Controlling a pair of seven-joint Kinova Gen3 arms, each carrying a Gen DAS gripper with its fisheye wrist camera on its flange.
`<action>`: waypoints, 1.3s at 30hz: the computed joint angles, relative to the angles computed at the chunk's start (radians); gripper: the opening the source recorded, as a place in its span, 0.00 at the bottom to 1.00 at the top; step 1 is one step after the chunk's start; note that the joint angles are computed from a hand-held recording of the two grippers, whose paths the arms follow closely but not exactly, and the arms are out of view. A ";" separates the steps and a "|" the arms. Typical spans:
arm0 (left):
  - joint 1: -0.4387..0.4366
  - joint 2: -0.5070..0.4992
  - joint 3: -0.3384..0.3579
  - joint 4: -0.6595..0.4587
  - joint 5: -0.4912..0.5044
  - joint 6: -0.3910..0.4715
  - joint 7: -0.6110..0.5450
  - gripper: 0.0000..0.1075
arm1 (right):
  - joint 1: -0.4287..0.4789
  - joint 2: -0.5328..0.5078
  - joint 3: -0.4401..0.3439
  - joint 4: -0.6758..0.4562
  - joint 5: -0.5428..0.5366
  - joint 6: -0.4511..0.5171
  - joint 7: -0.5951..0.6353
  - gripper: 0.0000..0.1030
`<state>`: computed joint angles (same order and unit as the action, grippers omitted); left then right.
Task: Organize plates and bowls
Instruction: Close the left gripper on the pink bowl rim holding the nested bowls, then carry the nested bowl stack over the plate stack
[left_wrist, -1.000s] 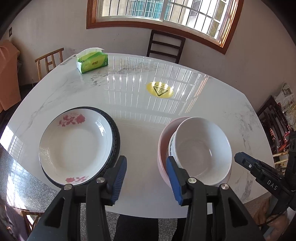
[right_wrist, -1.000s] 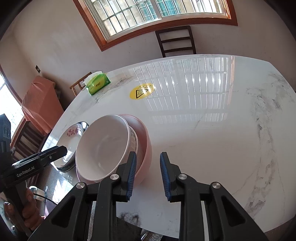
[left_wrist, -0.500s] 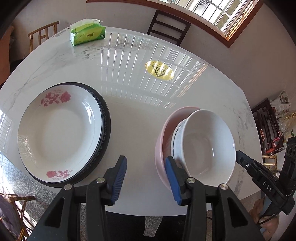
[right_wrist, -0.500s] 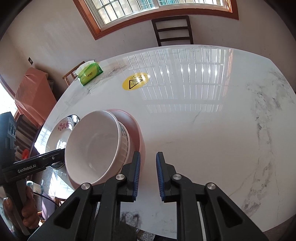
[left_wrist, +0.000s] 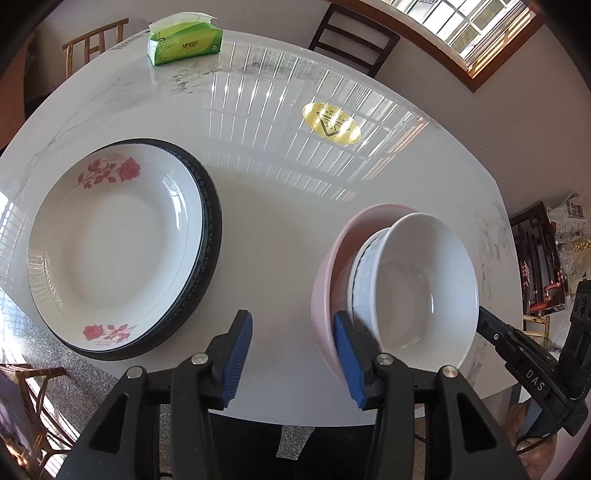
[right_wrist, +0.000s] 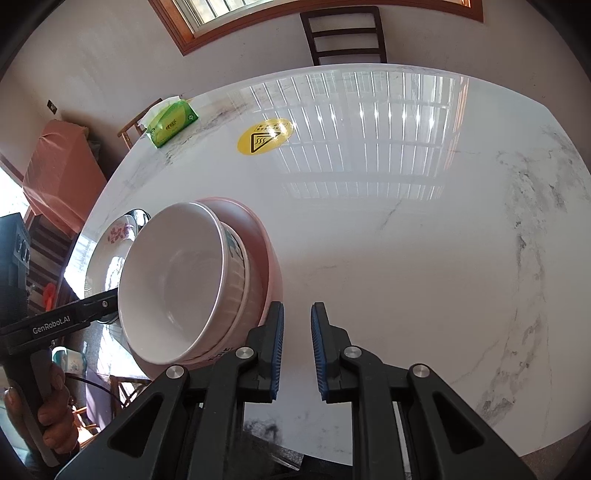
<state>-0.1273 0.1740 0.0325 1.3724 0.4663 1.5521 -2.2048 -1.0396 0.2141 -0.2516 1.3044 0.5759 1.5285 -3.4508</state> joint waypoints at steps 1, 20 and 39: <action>0.001 -0.001 0.001 0.002 -0.001 -0.003 -0.003 0.43 | -0.007 -0.002 0.000 -0.004 0.010 0.010 -0.008 0.16; 0.035 0.009 0.010 -0.013 -0.054 -0.008 0.052 0.51 | 0.082 0.006 0.015 0.008 -0.118 -0.106 0.089 0.21; 0.001 -0.018 0.038 0.016 -0.011 -0.007 -0.004 0.09 | 0.049 0.031 0.041 0.006 -0.059 -0.111 0.123 0.12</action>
<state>-0.1259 0.1562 0.0705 1.3887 0.4554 1.5448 -2.2087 -0.9907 0.2455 -0.2110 1.3101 0.5171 1.4174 -3.3279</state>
